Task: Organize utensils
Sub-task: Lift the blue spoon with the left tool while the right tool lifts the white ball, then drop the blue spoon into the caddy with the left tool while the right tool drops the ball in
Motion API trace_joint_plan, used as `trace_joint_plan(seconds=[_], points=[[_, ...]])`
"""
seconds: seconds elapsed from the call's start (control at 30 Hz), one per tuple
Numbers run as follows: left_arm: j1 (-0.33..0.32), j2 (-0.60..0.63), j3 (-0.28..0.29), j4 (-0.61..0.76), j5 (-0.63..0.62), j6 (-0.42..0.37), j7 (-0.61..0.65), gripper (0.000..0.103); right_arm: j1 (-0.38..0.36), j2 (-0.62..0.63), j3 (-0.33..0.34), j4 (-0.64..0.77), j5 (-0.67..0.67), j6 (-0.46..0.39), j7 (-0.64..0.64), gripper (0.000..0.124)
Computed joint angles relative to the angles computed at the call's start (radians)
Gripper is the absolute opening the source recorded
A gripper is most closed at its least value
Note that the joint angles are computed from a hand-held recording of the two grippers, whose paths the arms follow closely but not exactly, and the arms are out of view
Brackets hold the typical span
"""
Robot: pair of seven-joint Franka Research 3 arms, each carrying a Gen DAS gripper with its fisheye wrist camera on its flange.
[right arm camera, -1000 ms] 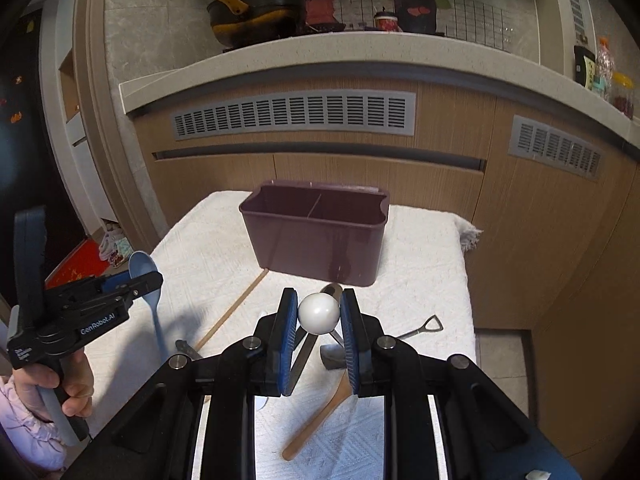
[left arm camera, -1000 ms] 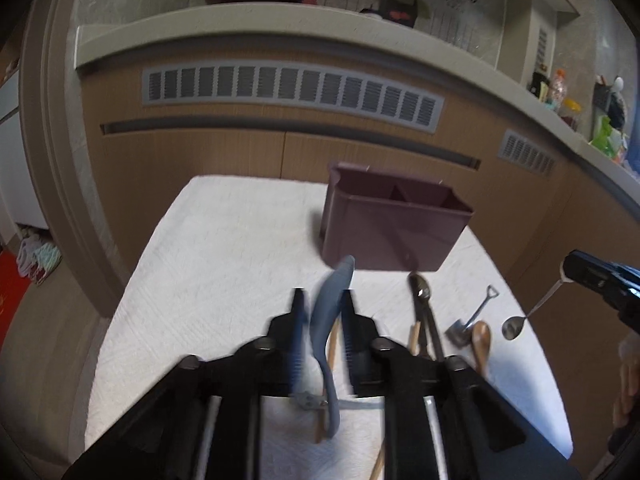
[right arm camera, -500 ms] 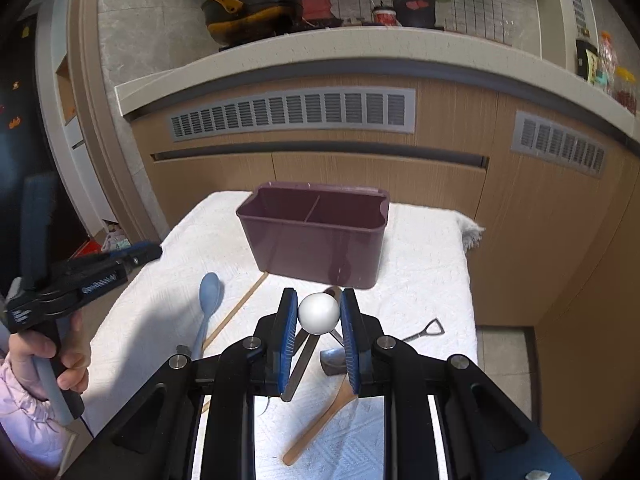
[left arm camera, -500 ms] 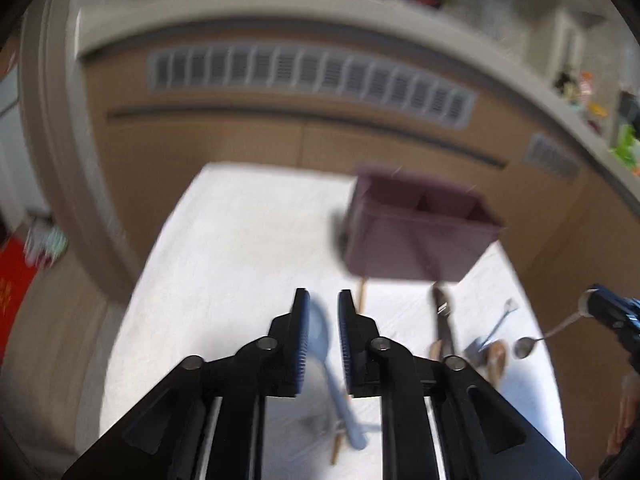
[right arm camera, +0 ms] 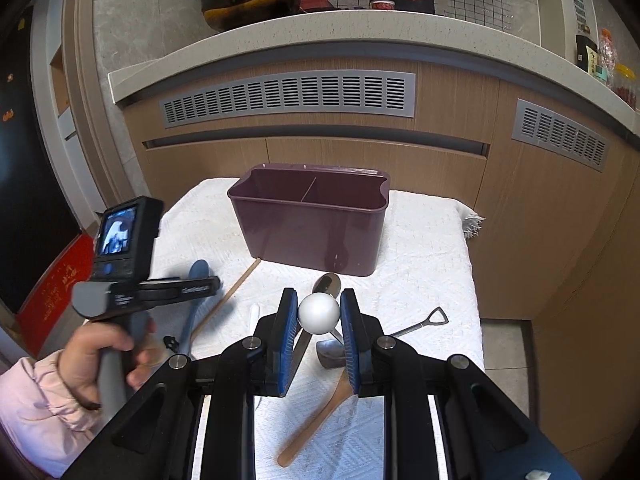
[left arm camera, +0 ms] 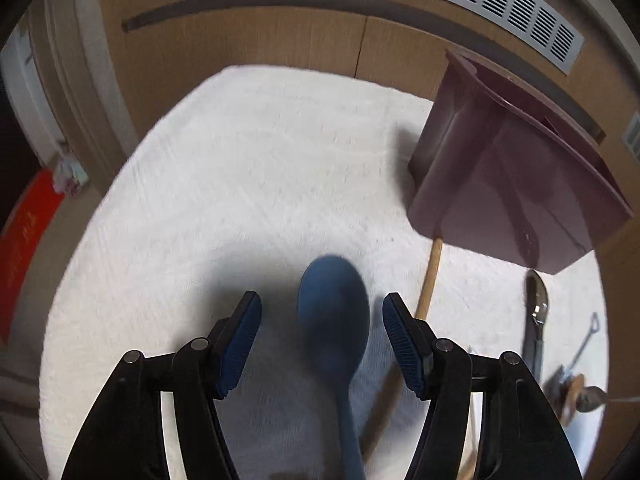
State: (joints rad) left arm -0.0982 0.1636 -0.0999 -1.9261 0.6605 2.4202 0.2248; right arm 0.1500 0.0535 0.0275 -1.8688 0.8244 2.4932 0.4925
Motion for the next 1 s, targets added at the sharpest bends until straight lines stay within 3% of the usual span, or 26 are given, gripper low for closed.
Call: trace_joint_plan(seconds=[0.03, 0.07, 0.13, 0.3, 0.53, 0.73, 0.87, 0.93, 1.0], points=[[-0.006, 0.007, 0.001, 0.007, 0.020, -0.014, -0.004, 0.041, -0.001, 0.002, -0.001, 0.002, -0.002, -0.006, 0.000, 0.019], [-0.015, 0.002, 0.003, 0.001, 0.058, -0.018, -0.022, 0.036, -0.002, 0.002, -0.001, 0.002, -0.003, -0.013, -0.001, 0.019], [-0.012, -0.031, 0.000, -0.047, 0.078, 0.036, -0.028, 0.035, -0.007, 0.002, -0.004, 0.008, 0.002, -0.033, -0.011, 0.019], [-0.024, -0.134, -0.023, -0.140, 0.222, 0.063, -0.110, 0.035, -0.014, 0.011, -0.007, 0.026, -0.009, -0.059, 0.006, 0.019], [0.018, -0.314, -0.082, -0.217, 0.446, 0.178, -0.272, 0.035, -0.040, 0.030, -0.013, 0.086, 0.008, -0.182, 0.051, 0.019], [0.084, -0.347, -0.097, -0.081, 0.554, 0.294, -0.252, 0.035, -0.060, 0.073, -0.006, 0.267, 0.103, -0.274, 0.037, 0.019], [0.113, -0.257, -0.084, 0.100, 0.587, 0.330, -0.192, 0.035, -0.063, 0.171, 0.022, 0.482, 0.125, -0.285, 0.061, 0.019], [0.112, -0.200, -0.076, 0.179, 0.649, 0.318, -0.217, 0.035, -0.054, 0.235, 0.037, 0.577, 0.086, -0.264, 0.108, 0.019], [0.106, -0.136, -0.049, 0.246, 0.616, 0.354, -0.183, 0.035, -0.048, 0.318, 0.052, 0.686, 0.033, -0.278, 0.170, 0.019]])
